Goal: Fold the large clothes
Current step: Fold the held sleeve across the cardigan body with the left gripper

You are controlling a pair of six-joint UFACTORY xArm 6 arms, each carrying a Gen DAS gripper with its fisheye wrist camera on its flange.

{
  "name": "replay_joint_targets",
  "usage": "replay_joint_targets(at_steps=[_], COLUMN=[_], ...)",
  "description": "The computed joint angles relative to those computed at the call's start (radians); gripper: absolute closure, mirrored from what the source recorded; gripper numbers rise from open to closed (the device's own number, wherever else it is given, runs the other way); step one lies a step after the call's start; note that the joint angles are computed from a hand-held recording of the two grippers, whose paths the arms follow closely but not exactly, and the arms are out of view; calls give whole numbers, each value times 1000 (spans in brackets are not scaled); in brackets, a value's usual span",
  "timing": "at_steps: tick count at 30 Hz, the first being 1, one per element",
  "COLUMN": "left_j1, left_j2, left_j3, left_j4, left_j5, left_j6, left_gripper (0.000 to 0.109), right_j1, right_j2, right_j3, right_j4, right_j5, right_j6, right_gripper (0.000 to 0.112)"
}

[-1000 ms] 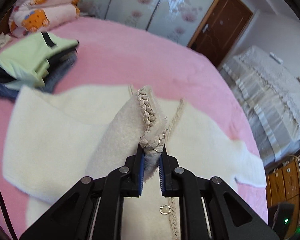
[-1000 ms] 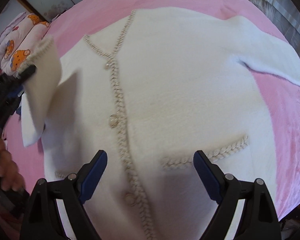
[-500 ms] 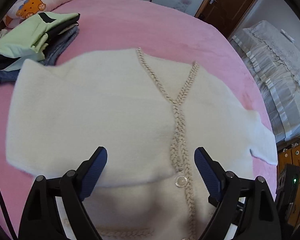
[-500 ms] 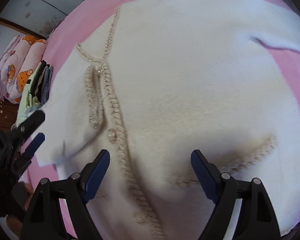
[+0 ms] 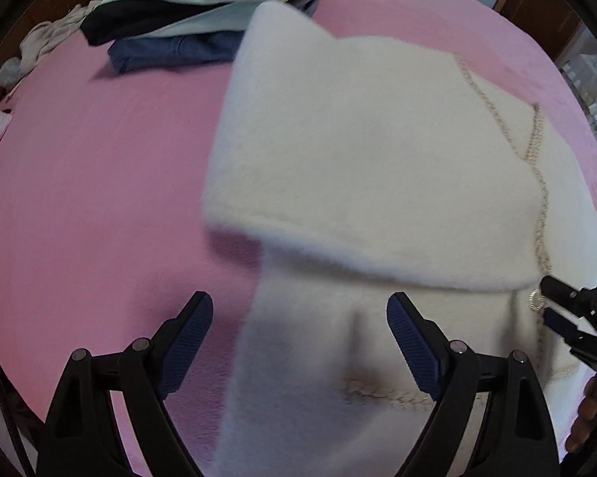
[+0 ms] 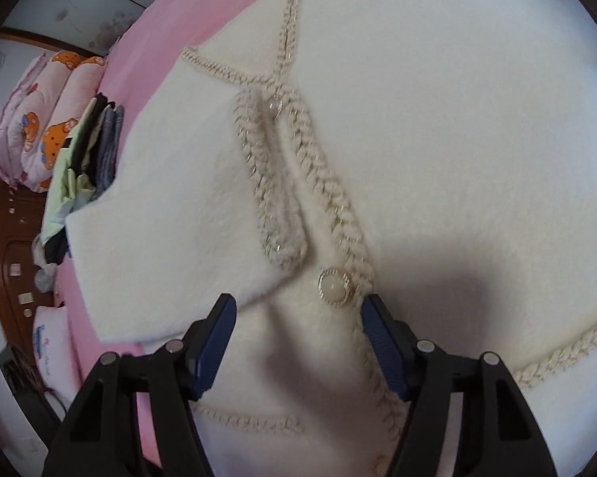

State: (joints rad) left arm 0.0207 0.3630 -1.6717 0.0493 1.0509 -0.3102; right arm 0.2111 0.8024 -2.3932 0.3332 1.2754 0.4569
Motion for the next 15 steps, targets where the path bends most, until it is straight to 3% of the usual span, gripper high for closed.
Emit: replay_joint_targets(at_steps=[10, 15], left_j1=[69, 86], left_j2=[8, -3], left_j3=[66, 99], left_j4=[-27, -42], left_j5=[-21, -64], left_j6=[67, 121], left_gripper=[20, 20], right_j1=[24, 37], right_j2=[89, 10], right_j3=[-161, -35], right_j4=[-122, -170], right_j5=[59, -23], right_j6=[74, 101], right_gripper=[49, 50])
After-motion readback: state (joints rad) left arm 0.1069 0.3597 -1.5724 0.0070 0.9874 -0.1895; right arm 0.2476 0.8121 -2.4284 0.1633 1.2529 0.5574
